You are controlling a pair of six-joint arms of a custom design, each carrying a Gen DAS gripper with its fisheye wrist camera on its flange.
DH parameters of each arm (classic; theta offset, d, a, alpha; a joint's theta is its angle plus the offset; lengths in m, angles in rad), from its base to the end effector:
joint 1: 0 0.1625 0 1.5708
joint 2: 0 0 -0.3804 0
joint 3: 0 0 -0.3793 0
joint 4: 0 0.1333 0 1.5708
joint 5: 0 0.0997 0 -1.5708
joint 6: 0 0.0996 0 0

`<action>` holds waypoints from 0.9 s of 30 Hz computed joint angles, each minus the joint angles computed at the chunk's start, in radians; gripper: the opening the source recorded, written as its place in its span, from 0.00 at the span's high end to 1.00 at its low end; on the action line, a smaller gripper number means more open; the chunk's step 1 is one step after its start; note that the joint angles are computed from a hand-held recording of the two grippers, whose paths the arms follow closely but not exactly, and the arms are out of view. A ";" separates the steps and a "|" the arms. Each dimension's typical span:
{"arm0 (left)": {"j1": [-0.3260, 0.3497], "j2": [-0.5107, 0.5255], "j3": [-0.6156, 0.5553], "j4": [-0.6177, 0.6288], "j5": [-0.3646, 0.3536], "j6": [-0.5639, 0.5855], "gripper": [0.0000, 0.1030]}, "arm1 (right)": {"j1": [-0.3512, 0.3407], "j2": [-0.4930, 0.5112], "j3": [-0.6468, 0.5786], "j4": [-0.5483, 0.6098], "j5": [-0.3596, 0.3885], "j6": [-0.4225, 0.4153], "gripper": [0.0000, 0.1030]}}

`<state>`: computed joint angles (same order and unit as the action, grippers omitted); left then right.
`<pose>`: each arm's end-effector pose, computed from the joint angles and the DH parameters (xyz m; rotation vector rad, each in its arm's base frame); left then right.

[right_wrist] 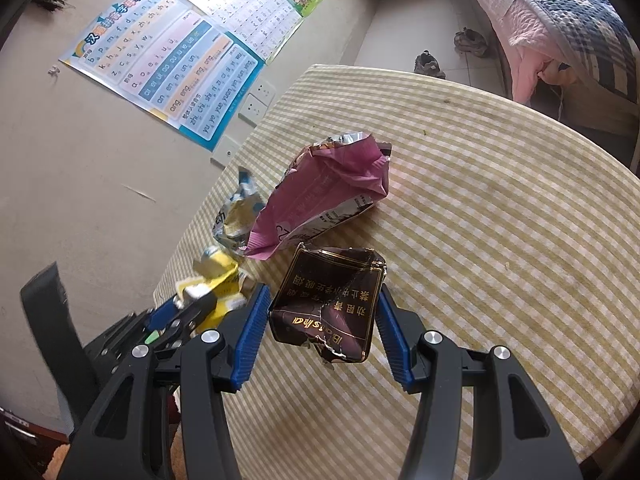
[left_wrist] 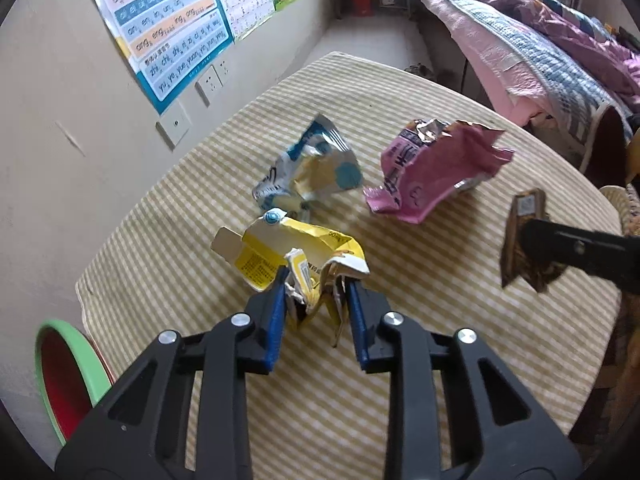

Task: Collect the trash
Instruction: 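Close the left tool on the yellow carton and lift it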

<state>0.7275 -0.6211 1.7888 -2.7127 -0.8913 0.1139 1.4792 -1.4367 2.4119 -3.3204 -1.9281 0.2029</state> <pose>-0.2848 -0.5159 -0.0451 1.1537 2.1990 -0.2831 0.0614 -0.4075 0.2285 -0.5768 -2.5705 1.0961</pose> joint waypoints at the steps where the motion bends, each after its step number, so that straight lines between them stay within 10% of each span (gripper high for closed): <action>1: 0.000 -0.014 0.012 0.006 -0.010 -0.013 0.74 | 0.000 -0.001 0.002 -0.001 0.000 0.000 0.50; 20: 0.024 -0.225 0.214 0.045 -0.047 -0.212 0.74 | 0.018 0.018 -0.001 -0.005 -0.028 0.000 0.50; 27: 0.024 -0.269 0.272 0.013 -0.049 -0.218 0.74 | 0.099 0.089 -0.026 -0.044 -0.166 -0.063 0.50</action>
<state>0.7510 -0.8905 2.0608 -2.6997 -0.9404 -0.1038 1.5780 -1.3480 2.3862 -3.3647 -2.0938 0.1401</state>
